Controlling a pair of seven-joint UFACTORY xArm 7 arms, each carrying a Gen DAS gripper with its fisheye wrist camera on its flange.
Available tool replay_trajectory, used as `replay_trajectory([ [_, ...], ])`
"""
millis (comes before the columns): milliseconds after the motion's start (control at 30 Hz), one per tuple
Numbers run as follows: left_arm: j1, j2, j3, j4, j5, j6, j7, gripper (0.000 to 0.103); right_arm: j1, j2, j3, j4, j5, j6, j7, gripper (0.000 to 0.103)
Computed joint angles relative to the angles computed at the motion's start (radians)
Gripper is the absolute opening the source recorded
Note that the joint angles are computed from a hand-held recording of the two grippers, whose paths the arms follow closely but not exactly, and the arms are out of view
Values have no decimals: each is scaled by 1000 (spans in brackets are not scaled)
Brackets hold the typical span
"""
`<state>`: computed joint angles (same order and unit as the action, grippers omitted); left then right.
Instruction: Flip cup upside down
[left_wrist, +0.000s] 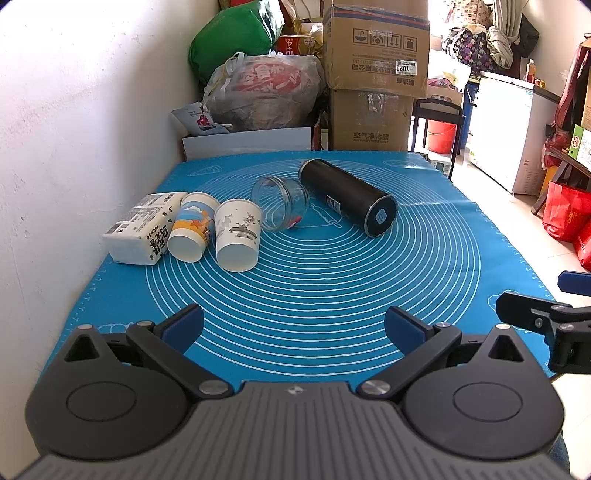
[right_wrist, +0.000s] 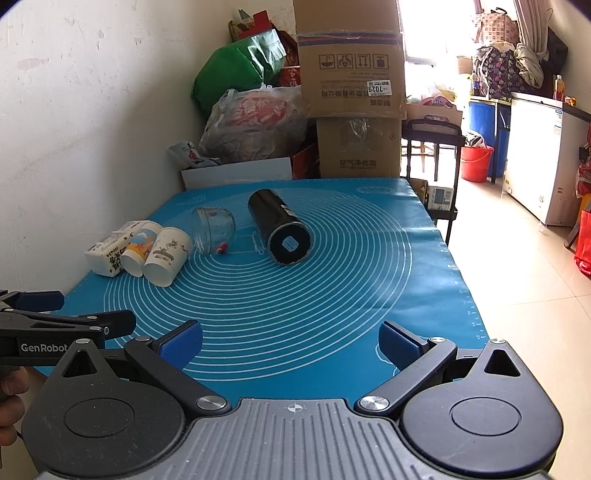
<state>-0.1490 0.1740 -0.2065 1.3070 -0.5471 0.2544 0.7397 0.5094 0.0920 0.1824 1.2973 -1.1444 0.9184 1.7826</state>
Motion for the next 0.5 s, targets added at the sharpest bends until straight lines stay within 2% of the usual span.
replay_trajectory([
  [500, -1, 4, -4, 11, -2, -9, 22, 102, -5, -7, 1, -7, -9, -18, -3, 103],
])
